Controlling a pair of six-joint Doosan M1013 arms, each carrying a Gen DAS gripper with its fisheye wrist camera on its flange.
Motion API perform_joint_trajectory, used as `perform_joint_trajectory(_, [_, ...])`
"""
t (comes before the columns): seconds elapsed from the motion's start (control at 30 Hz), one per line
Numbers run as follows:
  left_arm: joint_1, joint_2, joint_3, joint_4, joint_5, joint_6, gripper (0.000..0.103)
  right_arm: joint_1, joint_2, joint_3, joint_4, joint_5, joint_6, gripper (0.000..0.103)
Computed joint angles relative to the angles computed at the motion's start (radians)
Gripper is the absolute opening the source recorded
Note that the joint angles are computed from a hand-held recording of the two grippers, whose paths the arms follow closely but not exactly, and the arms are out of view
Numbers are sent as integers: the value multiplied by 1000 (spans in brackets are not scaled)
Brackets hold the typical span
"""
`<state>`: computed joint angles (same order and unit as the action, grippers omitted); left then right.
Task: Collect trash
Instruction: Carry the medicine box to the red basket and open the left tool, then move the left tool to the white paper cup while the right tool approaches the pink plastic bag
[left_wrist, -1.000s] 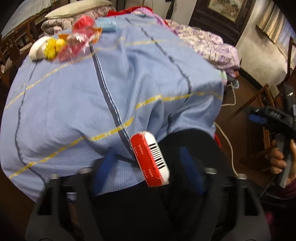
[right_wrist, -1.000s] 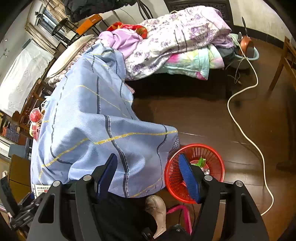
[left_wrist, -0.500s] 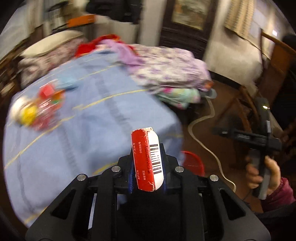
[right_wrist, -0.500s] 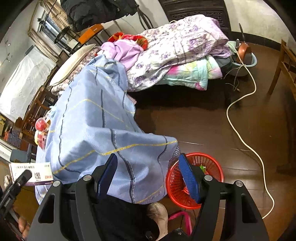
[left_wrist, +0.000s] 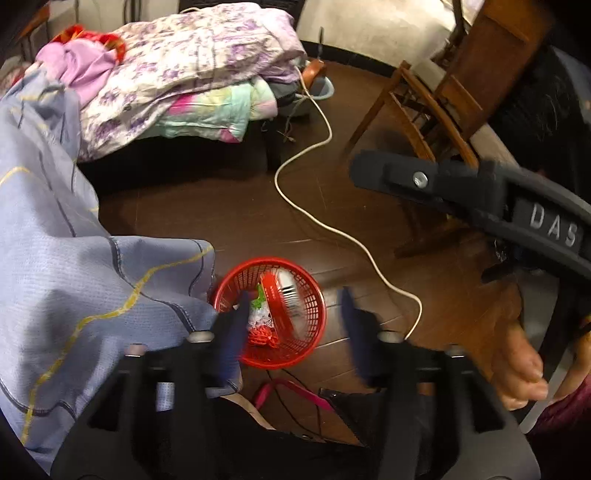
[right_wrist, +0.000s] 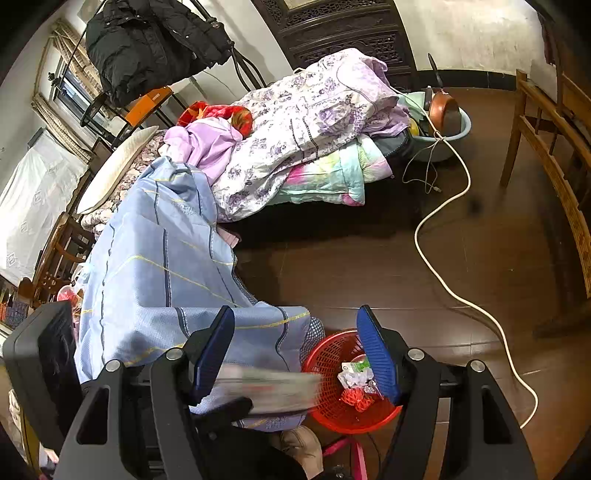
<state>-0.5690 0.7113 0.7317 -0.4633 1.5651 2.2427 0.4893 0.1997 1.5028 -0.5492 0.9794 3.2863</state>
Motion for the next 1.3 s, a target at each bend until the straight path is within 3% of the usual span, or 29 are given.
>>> perform_joint_trajectory(0.07, [4, -9, 5, -2, -37, -11, 72, -1, 0, 1, 2, -3, -10, 68])
perform_joint_trajectory(0.23, [32, -46, 34, 27, -149, -49, 81, 0, 18, -21, 25, 5, -54, 68])
perform_joint_trajectory(0.4, [64, -75, 62, 51, -246, -101, 85, 9, 52, -80, 51, 48, -119, 68])
perform_joint_trajectory(0.6, [103, -100, 86, 85, -344, -150, 88, 31, 111, -190, 45, 137, -203, 79])
perform_joint_trajectory(0.93, [187, -116, 105, 112, -441, -269, 90, 66, 246, -435, 13, 262, -415, 84])
perform_joint_trajectory(1.1, [225, -115, 111, 203, -491, -364, 92, 79, 337, -586, 18, 304, -539, 86])
perform_joint_trajectory(1.3, [268, -88, 80, 259, -484, -441, 92, 87, 426, -735, 28, 346, -637, 88])
